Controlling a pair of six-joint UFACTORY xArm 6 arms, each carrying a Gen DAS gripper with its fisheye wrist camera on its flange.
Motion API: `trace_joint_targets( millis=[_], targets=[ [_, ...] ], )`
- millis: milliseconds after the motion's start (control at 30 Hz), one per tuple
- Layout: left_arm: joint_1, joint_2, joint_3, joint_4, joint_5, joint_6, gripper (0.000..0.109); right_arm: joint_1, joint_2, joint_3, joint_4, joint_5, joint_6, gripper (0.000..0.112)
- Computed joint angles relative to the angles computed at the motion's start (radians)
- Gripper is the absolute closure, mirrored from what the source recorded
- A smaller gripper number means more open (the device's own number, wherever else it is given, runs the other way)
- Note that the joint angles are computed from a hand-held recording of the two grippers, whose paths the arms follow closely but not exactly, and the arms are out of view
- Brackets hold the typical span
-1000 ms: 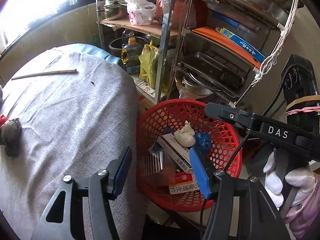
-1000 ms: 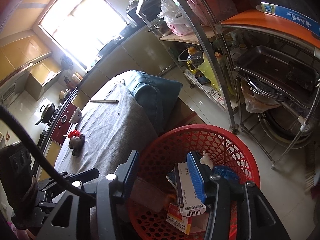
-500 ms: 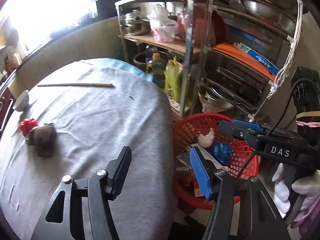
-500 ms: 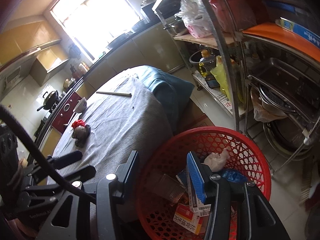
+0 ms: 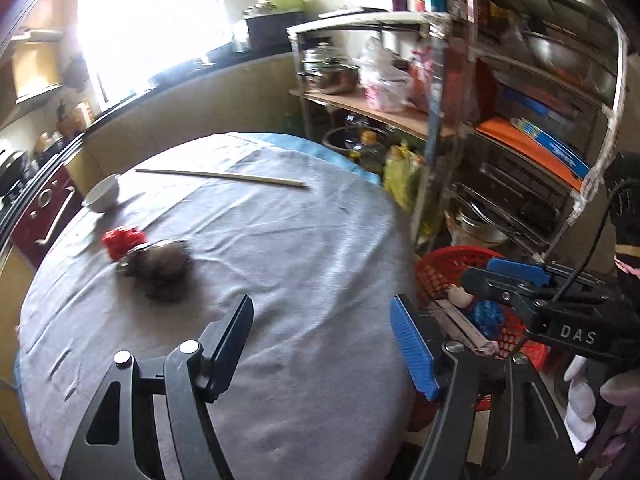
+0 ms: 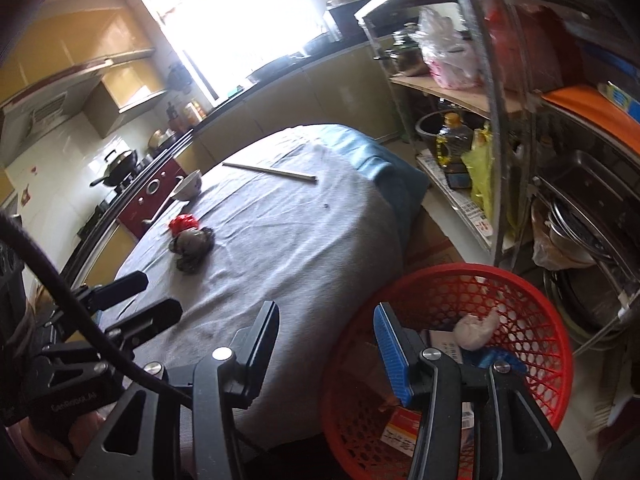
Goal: Collect trash
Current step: 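Move both open tools back over the table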
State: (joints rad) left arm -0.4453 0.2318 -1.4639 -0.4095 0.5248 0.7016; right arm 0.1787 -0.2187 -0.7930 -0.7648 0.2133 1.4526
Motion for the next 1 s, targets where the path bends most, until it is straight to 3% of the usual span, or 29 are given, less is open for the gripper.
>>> trace_joint_targets(
  millis=[400, 767, 1000],
  targets=[
    [0.123, -0.027, 0.046, 0.109, -0.154, -0.163, 0.033, 0.111, 0.166, -0.230, 0.089, 0.048, -0.191, 0.059],
    [0.240, -0.006, 0.033, 0.208, -0.170, -0.327, 0.033, 0.207, 0.343, -0.456, 0.192, 0.068, -0.383, 0.059],
    [0.302, -0.001, 0.051, 0.342, -0.208, -0.458, 0.033, 0.258, 0.441, -0.576, 0.267, 0.097, -0.503, 0.059]
  ],
)
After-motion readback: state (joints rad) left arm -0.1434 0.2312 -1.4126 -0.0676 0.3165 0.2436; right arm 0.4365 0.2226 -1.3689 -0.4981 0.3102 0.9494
